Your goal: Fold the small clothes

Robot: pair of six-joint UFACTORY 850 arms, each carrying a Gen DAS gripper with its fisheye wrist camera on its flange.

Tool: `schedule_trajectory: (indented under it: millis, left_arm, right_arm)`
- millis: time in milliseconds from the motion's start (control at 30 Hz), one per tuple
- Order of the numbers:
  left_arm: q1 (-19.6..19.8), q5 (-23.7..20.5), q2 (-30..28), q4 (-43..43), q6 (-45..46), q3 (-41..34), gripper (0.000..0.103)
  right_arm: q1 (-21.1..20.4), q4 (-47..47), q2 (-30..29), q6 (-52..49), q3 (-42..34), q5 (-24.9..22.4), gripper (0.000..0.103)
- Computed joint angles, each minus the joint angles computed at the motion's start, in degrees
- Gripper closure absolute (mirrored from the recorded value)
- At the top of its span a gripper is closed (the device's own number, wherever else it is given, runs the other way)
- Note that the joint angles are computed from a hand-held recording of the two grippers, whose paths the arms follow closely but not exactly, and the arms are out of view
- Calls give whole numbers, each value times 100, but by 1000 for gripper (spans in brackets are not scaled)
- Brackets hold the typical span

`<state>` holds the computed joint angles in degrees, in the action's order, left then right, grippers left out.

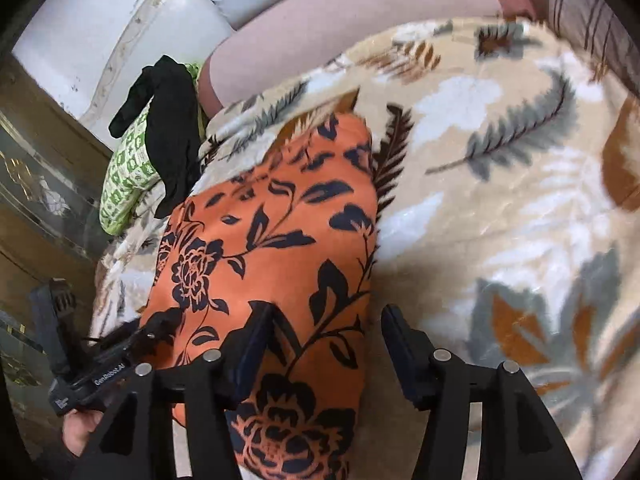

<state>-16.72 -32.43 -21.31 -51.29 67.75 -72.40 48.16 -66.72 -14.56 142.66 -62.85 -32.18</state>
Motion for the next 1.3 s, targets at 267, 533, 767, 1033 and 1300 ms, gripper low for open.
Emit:
schedule_trajectory:
  millis: [267, 533, 767, 1033, 1300]
  left_arm:
    - [46, 104, 109, -11, 3, -15, 43]
    - [55, 182, 140, 135, -124, -17, 42]
    - [138, 154, 242, -178, 212, 126, 40]
    - [6, 360, 267, 956, -706, 181, 28]
    - [160, 506, 1700, 120, -139, 1106, 4]
  right_arm:
    - [200, -220, -75, -216, -473, -344, 42]
    - [124, 2, -433, -188, -610, 22, 36]
    - [138, 154, -350, -443, -756, -124, 36]
    - [108, 612, -462, -604, -808, -97, 23]
    - [1084, 2180, -978, -2318, -2323, -3192, 0]
